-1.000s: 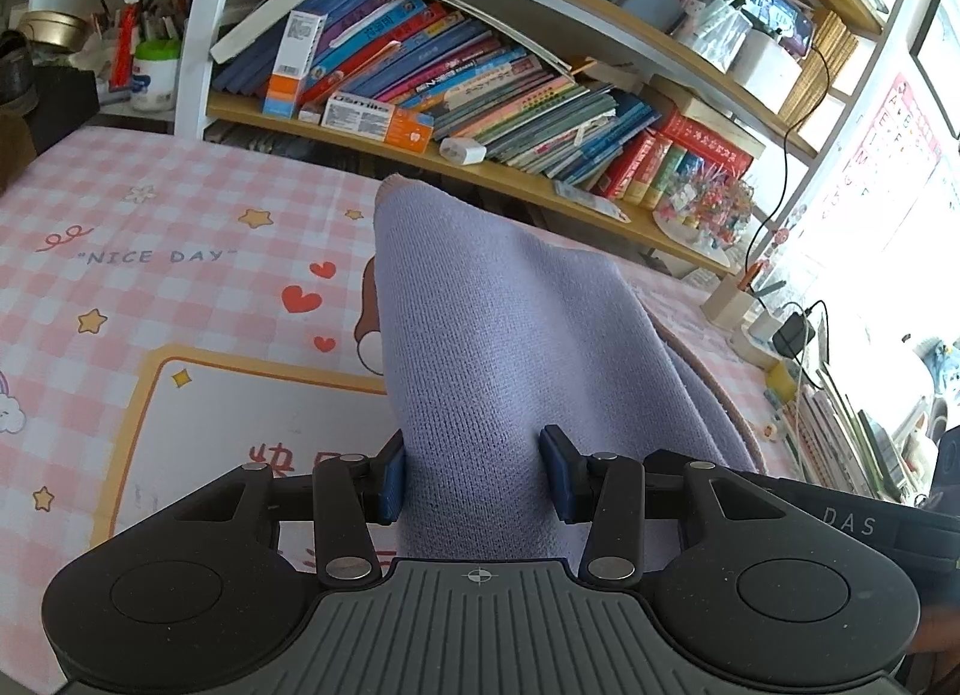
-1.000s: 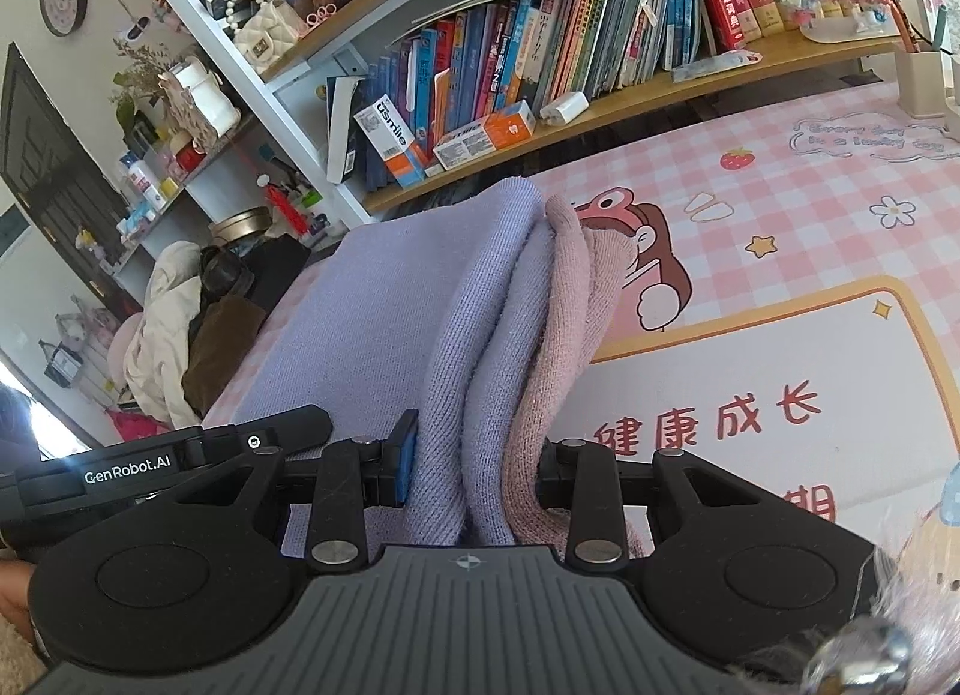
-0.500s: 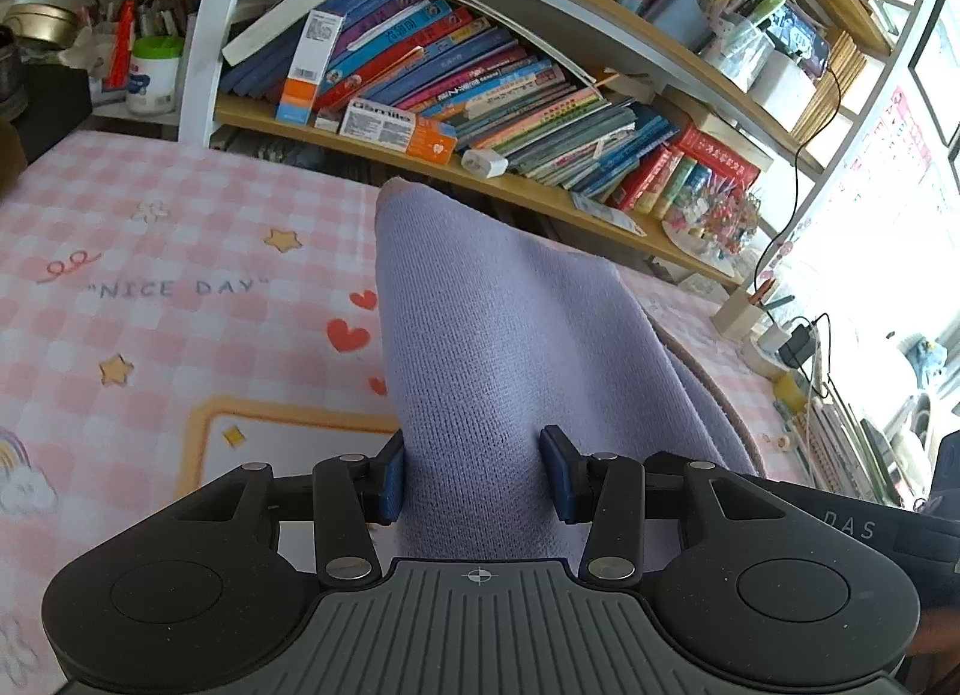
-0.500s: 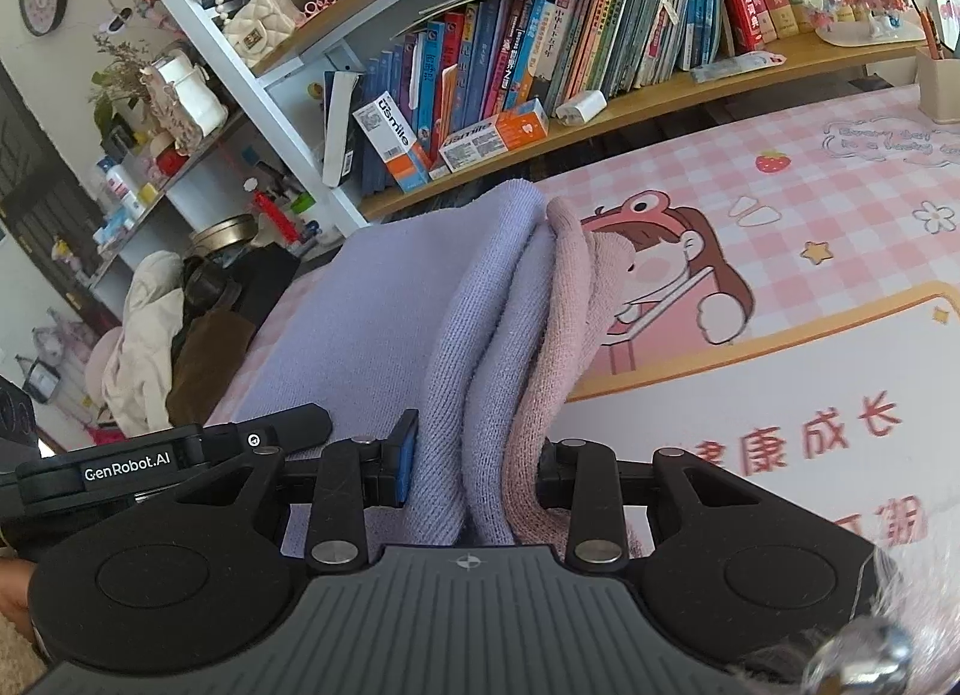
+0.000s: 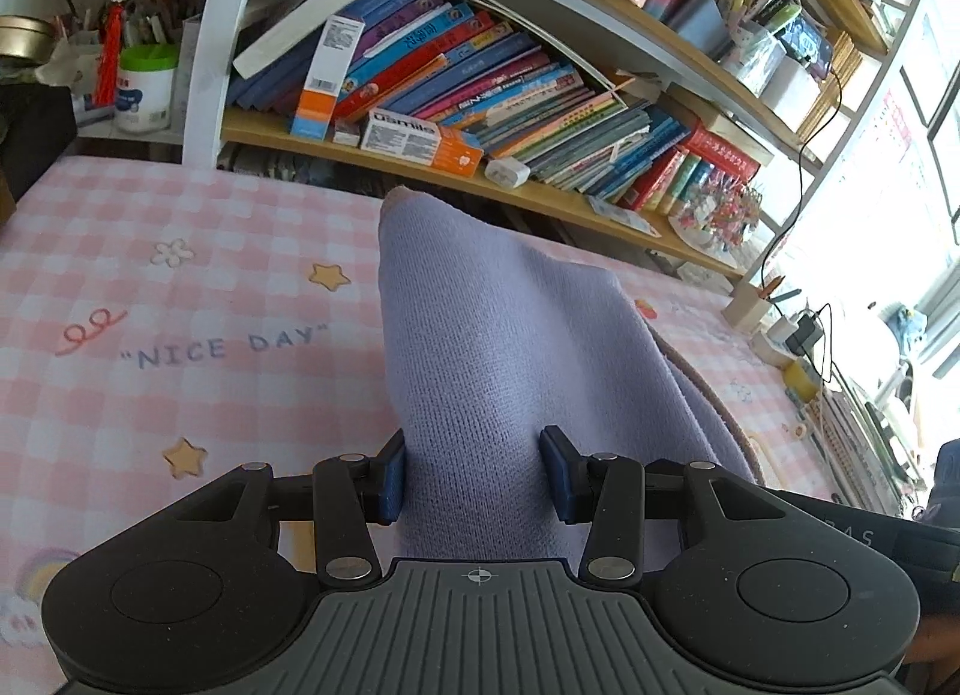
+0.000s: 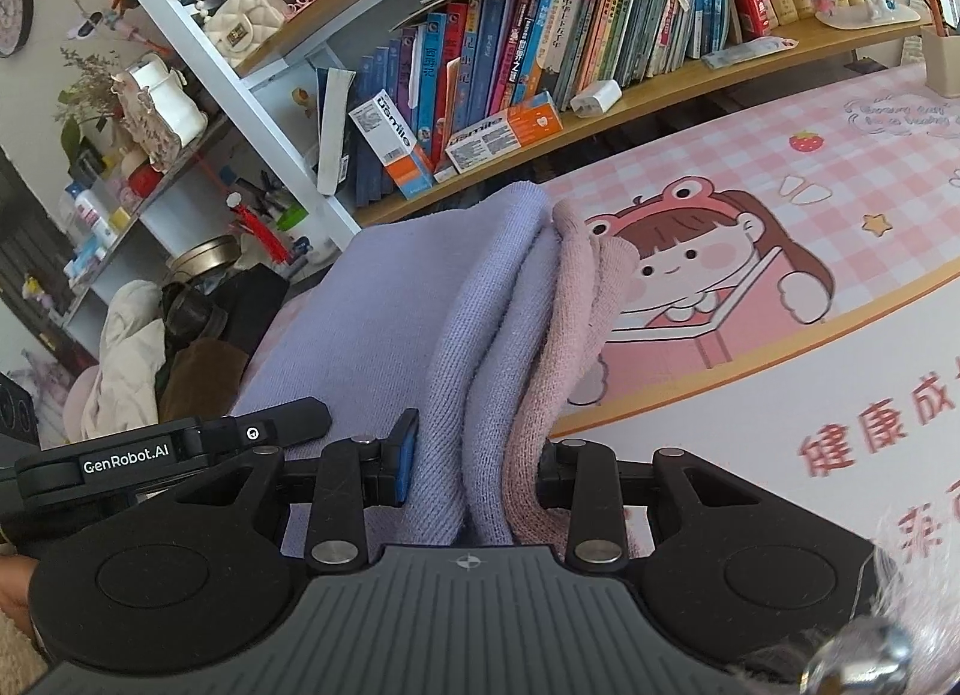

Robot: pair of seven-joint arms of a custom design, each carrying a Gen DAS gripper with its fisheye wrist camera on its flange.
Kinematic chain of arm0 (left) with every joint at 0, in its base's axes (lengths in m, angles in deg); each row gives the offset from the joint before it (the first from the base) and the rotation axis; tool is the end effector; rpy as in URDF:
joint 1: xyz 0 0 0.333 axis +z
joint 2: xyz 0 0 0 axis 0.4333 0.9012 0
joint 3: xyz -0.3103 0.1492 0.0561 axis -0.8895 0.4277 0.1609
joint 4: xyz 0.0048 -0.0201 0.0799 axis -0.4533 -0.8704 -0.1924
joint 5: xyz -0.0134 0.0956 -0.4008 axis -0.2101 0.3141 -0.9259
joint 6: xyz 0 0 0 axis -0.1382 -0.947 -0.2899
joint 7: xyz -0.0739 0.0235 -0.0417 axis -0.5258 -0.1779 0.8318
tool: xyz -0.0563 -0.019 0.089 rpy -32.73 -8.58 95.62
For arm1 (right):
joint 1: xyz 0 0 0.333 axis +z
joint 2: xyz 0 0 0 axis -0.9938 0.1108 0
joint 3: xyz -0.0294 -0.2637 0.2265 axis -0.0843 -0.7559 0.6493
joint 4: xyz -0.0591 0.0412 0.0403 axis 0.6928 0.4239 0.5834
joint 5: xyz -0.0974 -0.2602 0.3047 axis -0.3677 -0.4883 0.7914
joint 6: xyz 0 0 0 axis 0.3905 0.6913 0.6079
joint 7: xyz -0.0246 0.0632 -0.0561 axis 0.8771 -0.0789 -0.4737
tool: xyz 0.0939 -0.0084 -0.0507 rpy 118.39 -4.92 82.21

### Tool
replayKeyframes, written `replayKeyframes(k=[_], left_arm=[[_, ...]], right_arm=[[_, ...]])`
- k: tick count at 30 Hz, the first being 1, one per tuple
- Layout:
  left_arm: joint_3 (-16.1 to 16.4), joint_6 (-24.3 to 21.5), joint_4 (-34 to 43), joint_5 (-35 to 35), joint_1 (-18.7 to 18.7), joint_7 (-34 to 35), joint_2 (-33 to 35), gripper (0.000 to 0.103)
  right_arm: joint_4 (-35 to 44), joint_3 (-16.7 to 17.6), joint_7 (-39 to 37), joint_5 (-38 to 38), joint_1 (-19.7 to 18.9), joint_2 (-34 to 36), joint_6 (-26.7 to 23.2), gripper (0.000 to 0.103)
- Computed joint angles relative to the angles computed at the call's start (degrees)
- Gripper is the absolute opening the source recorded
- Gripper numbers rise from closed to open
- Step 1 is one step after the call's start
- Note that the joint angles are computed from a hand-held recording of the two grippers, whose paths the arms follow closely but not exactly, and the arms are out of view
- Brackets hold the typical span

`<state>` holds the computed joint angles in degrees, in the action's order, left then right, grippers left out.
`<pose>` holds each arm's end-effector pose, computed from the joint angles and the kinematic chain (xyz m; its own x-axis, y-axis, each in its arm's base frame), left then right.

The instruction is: Fold clothes

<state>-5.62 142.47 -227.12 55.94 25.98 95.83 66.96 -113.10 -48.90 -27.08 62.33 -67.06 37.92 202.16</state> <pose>0.4365 -0.1971 0.4585 0.0287 -0.9190 0.3933 -0.6676 -0.3105 -0.6767 0.4846 0.1234 0.4478 0.3747 -0.7651 -0.5237 -0.7541 0.0770 -0.6522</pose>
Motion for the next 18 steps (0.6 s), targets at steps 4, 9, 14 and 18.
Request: replayKeyframes(k=[4, 9, 14, 18], left_arm=[[10.1, 1.0, -1.3, -0.7, -8.2, 3.8, 0.2, 0.043], [20.4, 3.5, -2.8, -1.3, -15.7, 7.1, 0.3, 0.043], [29.3, 7.0, -2.4, 2.5, -20.7, 4.4, 1.9, 0.043], [34.6, 9.0, 0.1, 8.5, -22.7, -0.5, 4.4, 0.043]], right_arm=[[0.6, 1.4, 0.6, 1.5, 1.3, 0.7, 2.5, 0.031], [2.2, 2.4, -0.4, 2.3, 2.7, 2.1, 4.2, 0.031], [5.7, 3.0, -0.8, 0.6, 3.5, 4.6, 4.6, 0.031], [9.9, 3.6, 0.5, -2.6, 3.7, 8.0, 5.1, 0.031]])
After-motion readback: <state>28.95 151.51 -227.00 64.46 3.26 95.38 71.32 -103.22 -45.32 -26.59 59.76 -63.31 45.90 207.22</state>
